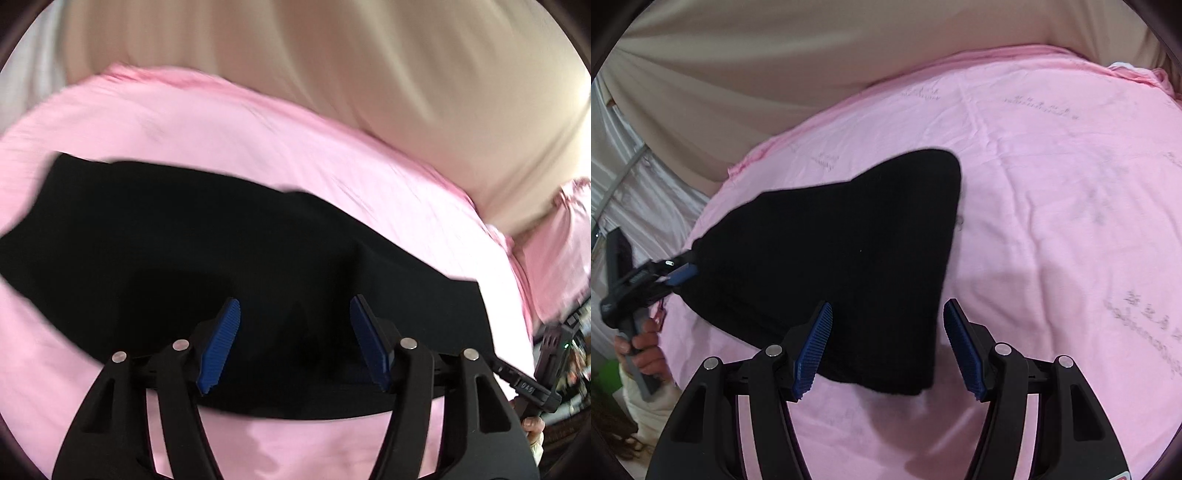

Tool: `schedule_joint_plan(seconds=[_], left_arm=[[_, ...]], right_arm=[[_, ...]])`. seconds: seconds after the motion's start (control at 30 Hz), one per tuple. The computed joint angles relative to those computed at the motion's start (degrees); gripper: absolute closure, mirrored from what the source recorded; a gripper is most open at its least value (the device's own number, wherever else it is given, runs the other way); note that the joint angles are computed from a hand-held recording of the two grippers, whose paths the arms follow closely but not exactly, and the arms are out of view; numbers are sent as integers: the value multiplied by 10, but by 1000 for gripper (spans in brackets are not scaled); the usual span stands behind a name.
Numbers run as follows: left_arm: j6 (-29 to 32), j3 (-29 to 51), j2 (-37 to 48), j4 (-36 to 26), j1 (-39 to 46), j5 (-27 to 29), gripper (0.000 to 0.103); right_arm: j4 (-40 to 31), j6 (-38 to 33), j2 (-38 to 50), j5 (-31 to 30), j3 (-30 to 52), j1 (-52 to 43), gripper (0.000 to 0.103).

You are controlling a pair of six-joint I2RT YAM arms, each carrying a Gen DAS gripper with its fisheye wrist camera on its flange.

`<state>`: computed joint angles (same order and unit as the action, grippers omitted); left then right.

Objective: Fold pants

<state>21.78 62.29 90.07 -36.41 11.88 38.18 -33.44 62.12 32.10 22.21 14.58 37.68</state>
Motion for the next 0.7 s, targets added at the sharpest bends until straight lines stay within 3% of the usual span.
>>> schedule_joint_plan(seconds=[0.07,0.13,0.33,0.47,0.5,0.57,0.6,0.63,0.7], left_arm=[[-13,41,32,-1,64,-5,32],[-55,88,86,15,99,-15,27],[-132,316,318,-46,175,-11,27],[-190,340,352,-10,157,-4,26],[-209,330,351,12,143,-4,27],[-213,348,366,13,138,-2,48],[-217,358,373,11,137,-20,70],[-215,368,380,4,142,-18,85],[-218,379,381,-13,149,9,88]], right_arm=[[45,7,31,-11,-9,-8,40],[66,20,78,19,0,15,40],[68,35,65,24,-9,26,40],[63,62,95,50,3,50,43],[61,65,99,57,5,57,51],[74,62,100,58,9,57,70],[72,60,94,56,10,54,76],[61,64,90,60,18,58,78],[12,73,66,89,43,85,82]])
